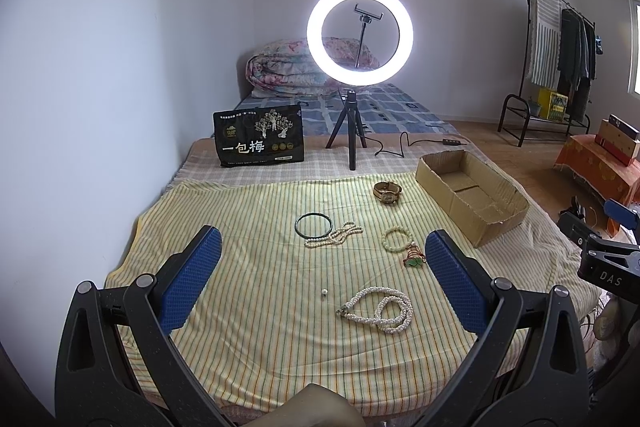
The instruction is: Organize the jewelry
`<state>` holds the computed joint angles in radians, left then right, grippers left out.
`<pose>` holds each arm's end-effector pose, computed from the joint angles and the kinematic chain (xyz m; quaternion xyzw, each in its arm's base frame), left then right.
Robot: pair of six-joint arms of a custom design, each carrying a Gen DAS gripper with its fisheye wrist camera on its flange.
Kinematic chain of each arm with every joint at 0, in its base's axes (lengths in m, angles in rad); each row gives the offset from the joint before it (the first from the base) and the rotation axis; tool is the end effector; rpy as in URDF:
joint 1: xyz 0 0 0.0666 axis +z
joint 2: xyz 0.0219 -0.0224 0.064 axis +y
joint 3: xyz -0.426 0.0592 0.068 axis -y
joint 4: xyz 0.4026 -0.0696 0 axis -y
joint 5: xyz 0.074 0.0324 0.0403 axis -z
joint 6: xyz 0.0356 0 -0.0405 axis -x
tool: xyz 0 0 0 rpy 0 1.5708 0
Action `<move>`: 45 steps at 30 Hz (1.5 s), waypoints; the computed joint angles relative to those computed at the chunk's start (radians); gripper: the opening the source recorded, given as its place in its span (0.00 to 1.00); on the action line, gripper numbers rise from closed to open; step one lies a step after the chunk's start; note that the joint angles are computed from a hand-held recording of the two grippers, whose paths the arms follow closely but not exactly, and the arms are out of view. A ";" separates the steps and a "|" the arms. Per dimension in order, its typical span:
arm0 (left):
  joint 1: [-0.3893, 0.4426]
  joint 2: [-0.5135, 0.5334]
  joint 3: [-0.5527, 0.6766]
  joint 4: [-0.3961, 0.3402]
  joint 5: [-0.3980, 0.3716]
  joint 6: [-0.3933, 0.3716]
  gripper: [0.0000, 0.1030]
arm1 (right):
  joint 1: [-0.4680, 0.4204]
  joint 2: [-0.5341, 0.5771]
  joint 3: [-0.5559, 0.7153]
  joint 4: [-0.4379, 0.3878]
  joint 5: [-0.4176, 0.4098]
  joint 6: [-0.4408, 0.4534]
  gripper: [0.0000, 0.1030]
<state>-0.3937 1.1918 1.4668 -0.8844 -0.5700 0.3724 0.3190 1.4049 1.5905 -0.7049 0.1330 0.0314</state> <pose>0.3767 -0.1361 0.6012 -0.1209 0.8522 0.0654 0.5048 0.4850 0.1548 0.5819 -0.1176 0.8556 0.0149 0.5038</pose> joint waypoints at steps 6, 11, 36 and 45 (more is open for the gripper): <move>0.008 -0.003 -0.014 -0.011 0.007 0.001 1.00 | -0.001 0.003 0.000 -0.010 -0.002 0.001 0.99; 0.023 -0.001 -0.018 -0.020 0.010 -0.005 1.00 | 0.000 0.009 0.008 -0.023 0.000 0.007 0.99; 0.280 0.122 0.071 -0.127 0.372 -0.050 0.80 | -0.024 0.223 0.222 -0.258 -0.261 0.129 0.99; 0.348 0.230 0.140 -0.206 0.532 -0.038 0.60 | -0.004 0.345 0.339 -0.356 -0.300 0.186 0.94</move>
<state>-0.0460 1.4218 1.6065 -1.0905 -0.0377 0.3345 0.3149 1.7501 1.9294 -1.0612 -0.1674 0.2177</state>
